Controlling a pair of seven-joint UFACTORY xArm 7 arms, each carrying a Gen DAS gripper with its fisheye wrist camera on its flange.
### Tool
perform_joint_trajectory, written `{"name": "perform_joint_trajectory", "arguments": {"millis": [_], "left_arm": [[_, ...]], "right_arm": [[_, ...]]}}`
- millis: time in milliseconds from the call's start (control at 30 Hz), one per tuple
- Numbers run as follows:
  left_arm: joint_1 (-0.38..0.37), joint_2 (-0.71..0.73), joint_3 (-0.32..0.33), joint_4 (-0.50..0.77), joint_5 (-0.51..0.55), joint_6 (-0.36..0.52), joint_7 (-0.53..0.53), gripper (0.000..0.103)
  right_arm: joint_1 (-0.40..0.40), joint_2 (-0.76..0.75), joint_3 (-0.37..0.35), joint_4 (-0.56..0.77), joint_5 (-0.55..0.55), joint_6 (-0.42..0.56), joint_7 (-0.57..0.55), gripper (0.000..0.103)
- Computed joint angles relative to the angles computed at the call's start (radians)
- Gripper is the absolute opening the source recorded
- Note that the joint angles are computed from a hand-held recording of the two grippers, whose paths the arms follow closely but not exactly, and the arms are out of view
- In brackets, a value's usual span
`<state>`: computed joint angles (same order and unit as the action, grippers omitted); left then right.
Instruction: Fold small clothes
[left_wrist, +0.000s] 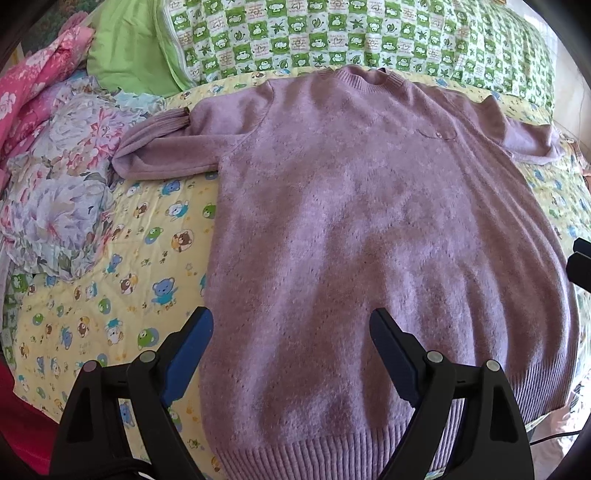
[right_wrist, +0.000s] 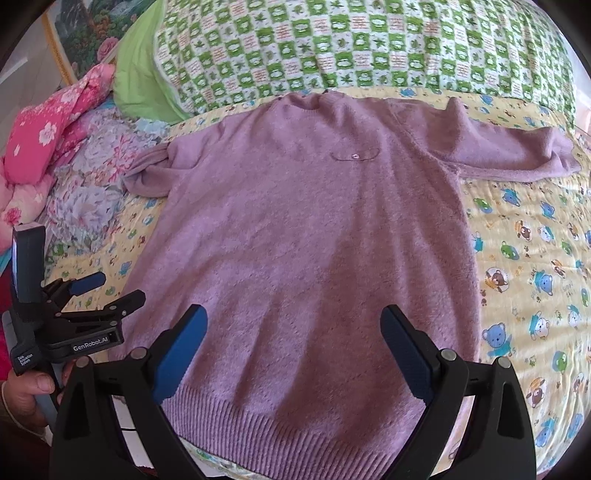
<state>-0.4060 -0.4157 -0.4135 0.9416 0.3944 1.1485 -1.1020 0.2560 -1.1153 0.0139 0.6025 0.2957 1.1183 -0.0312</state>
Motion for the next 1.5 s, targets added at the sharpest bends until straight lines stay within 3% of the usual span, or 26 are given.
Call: {"name": "perform_joint_trajectory", "arguments": {"millis": [233,433,600,767,867,1067,1100,1133,1167,1233,1300,1400,1500], "left_arm": [[0.028,0.077,0.051,0.056,-0.001,-0.047,0.048,0.087],[0.064,0.199,0.105,0.175,0.036,-0.110,0.082,0.087],[0.077,0.344,0.166,0.331,0.056,-0.159,0.120,0.087],[0.063,0.531,0.232,0.532,0.064,-0.203,0.203,0.087],[0.042,0.650,0.273,0.668,0.045,-0.191,0.253,0.087],[0.002,0.825,0.340,0.873,-0.002,-0.148,0.316,0.087],[-0.002,0.840,0.347,0.891,-0.015,-0.146,0.322,0.087],[-0.006,0.855,0.353,0.909,-0.026,-0.142,0.328,0.087],[-0.009,0.869,0.357,0.926,-0.038,-0.139,0.336,0.087],[-0.017,0.877,0.367,0.938,-0.048,-0.136,0.343,0.087],[-0.022,0.857,0.374,0.913,-0.051,-0.152,0.339,0.087],[-0.014,0.794,0.370,0.829,-0.071,-0.192,0.323,0.087],[0.002,0.689,0.359,0.694,-0.083,-0.236,0.290,0.087]], "right_arm": [[-0.075,0.104,-0.086,0.030,-0.022,-0.060,-0.021,0.095],[-0.187,0.319,-0.200,0.126,-0.019,-0.170,-0.047,0.095],[-0.266,0.562,-0.319,0.268,0.099,-0.292,-0.047,0.094],[-0.334,0.851,-0.397,0.464,0.256,-0.407,-0.049,0.073],[-0.372,1.015,-0.414,0.596,0.336,-0.404,-0.076,0.066],[-0.478,1.299,-0.365,0.852,0.416,-0.310,-0.101,0.054],[-0.496,1.314,-0.347,0.865,0.441,-0.290,-0.116,0.038],[-0.509,1.327,-0.332,0.882,0.441,-0.273,-0.118,0.012],[-0.509,1.312,-0.322,0.868,0.415,-0.293,-0.108,0.007],[-0.500,1.208,-0.280,0.776,0.428,-0.416,-0.171,0.007],[-0.501,1.106,-0.226,0.715,0.488,-0.450,-0.282,0.007],[-0.451,0.978,-0.169,0.676,0.610,-0.389,-0.435,0.007],[-0.327,0.912,-0.129,0.685,0.700,-0.275,-0.511,0.007]]}}
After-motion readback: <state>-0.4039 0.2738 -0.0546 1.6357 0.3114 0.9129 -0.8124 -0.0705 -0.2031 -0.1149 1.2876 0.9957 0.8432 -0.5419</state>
